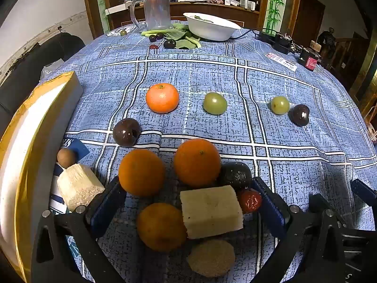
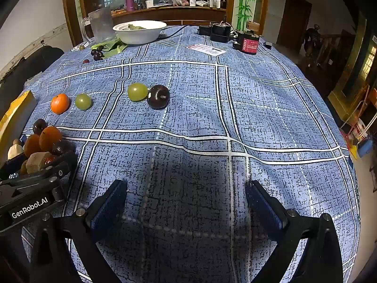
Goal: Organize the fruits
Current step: 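Move both tools toward the fruit cluster near the white tray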
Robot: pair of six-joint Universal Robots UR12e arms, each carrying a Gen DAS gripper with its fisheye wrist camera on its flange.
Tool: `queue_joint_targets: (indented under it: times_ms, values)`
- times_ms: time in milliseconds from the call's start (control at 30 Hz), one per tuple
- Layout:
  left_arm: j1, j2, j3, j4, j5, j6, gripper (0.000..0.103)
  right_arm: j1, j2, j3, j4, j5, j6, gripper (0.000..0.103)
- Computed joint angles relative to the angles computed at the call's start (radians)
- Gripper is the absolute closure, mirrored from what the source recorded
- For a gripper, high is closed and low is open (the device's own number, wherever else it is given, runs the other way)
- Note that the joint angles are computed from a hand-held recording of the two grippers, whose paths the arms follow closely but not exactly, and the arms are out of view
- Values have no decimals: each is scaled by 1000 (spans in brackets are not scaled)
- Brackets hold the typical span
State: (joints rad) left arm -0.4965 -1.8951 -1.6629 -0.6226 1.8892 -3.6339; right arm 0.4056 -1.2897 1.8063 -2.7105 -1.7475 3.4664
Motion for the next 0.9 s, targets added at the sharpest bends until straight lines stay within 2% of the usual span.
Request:
queue_joint_targets:
  times_ms: [567,800,900]
  values:
    - [1,0,1,-4,-3,9,0,-1,-4,2,1,1,-1,1]
    - [18,10,9,-53,-74,69,0,-3,-6,3,5,6,1,1]
    - [26,31,-9,-68,-110,82,0,-6,-13,-4,46,22,9,1]
